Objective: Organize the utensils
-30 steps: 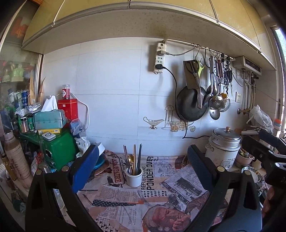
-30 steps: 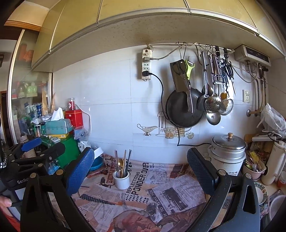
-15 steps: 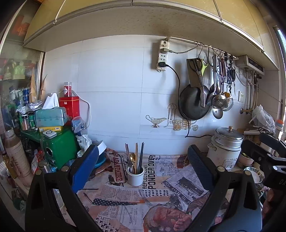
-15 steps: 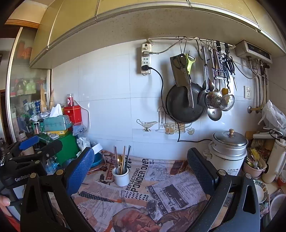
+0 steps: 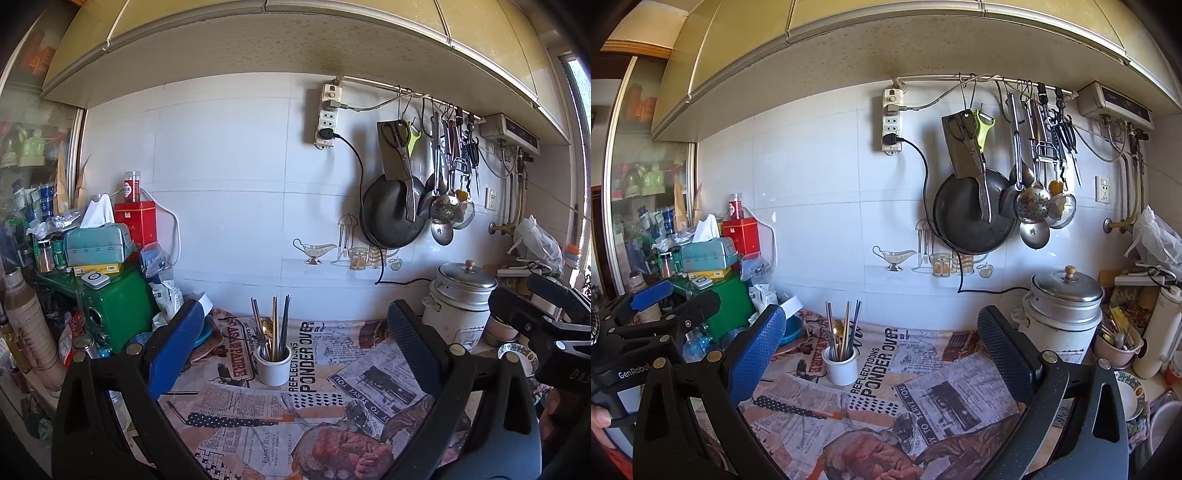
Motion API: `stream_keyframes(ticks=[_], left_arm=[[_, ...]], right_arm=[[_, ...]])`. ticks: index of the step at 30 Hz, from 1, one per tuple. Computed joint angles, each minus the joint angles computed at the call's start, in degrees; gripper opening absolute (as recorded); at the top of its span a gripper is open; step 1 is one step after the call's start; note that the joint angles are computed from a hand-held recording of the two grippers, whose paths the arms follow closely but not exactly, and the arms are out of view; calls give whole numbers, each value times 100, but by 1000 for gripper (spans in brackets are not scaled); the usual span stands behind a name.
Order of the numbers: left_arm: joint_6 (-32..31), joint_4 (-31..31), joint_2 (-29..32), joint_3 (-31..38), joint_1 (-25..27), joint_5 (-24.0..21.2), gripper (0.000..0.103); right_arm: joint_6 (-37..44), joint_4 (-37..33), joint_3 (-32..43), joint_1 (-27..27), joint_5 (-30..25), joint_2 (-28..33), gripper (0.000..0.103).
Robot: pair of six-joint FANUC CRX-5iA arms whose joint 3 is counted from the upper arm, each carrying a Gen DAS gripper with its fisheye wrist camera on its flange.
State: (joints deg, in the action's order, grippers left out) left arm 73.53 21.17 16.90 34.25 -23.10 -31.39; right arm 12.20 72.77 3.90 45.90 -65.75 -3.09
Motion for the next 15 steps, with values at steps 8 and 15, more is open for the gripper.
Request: stream_keyframes(ticks=[8,15], left_arm=[[-143,76,23,11,-7,-3,100],[-295,154,53,-5,-23,78,100]], right_arm=[[-89,38,-16,-21,1,-15,103],[-144,58,-37,-60,39,-22,103]])
